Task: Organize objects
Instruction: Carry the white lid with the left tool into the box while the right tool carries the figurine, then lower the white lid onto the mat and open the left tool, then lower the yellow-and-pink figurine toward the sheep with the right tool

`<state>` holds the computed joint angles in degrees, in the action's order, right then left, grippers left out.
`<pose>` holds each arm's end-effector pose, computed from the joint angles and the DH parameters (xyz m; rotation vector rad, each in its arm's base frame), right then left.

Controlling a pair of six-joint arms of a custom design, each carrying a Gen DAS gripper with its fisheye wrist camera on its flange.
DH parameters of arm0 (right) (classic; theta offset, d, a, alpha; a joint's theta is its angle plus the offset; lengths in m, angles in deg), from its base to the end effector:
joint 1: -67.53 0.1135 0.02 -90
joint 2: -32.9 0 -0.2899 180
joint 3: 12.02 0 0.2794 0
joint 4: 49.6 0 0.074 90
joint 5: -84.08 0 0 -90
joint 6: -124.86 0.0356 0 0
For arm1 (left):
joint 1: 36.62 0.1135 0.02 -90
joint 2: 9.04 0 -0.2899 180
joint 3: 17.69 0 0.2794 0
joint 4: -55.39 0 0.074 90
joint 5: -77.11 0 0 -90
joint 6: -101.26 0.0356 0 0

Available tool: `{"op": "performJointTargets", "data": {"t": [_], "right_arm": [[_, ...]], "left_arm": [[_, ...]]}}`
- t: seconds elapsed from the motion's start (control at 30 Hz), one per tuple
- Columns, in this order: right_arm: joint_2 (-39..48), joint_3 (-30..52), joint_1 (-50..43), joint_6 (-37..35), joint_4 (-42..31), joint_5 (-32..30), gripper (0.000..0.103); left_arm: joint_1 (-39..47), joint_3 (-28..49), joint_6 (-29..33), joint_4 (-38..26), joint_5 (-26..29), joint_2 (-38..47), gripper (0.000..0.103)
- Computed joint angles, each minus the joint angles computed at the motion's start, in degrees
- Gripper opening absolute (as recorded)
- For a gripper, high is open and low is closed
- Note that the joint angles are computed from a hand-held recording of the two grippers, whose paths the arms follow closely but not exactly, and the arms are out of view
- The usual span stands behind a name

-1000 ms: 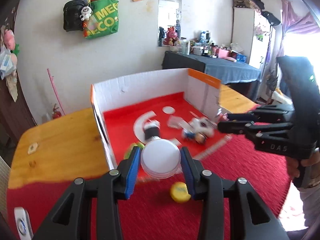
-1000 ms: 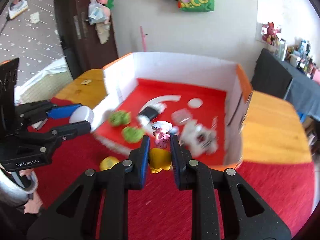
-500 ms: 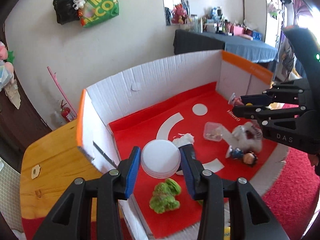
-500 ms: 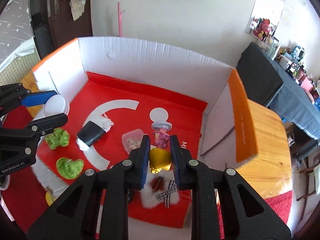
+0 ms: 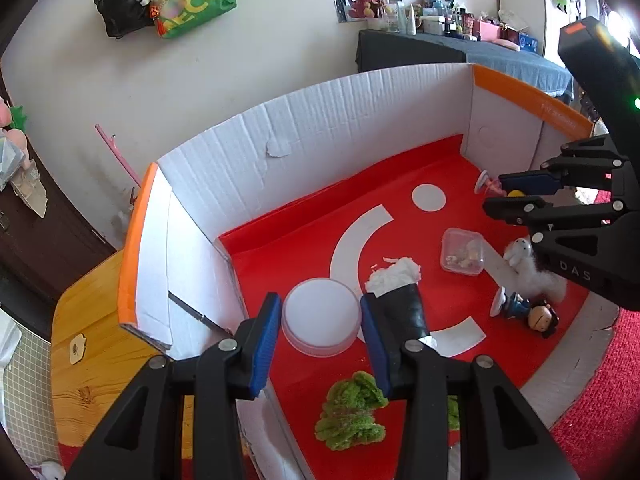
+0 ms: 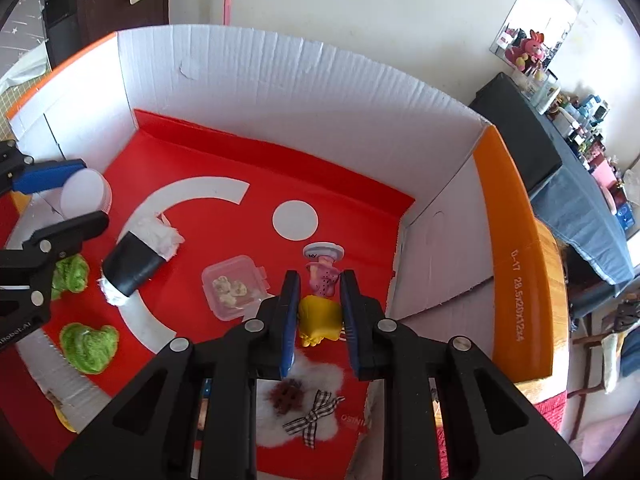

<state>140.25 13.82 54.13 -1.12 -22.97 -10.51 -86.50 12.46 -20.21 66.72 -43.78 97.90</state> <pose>0.2056 -0.0461 0.0243 -0.5292 2.4861 -0.2434 0.1504 -0.1501 0.0237 0.2486 2.4615 0.1674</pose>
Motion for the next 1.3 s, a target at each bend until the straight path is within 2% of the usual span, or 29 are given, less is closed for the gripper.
{"op": "performJointTargets", "data": {"t": [0.57,0.93,1.3], "right_arm": [[5.38,2.41,2.32,0.76,1.11,5.01,0.020],[5.13,5.68,1.52,1.07,-5.43,4.61,0.020],[4.86,5.17,1.76,1.05,-5.18,4.69,0.020]], "left_arm": [[0.39,4.52,-1.77,-6.51,-1.80,4.68,0.043],[2.53,3.76,-2.80,-6.04,1.54,4.89,0.043],[3.28,-0.42,-2.55,-5.35,2.13,1.31,0.043]]}}
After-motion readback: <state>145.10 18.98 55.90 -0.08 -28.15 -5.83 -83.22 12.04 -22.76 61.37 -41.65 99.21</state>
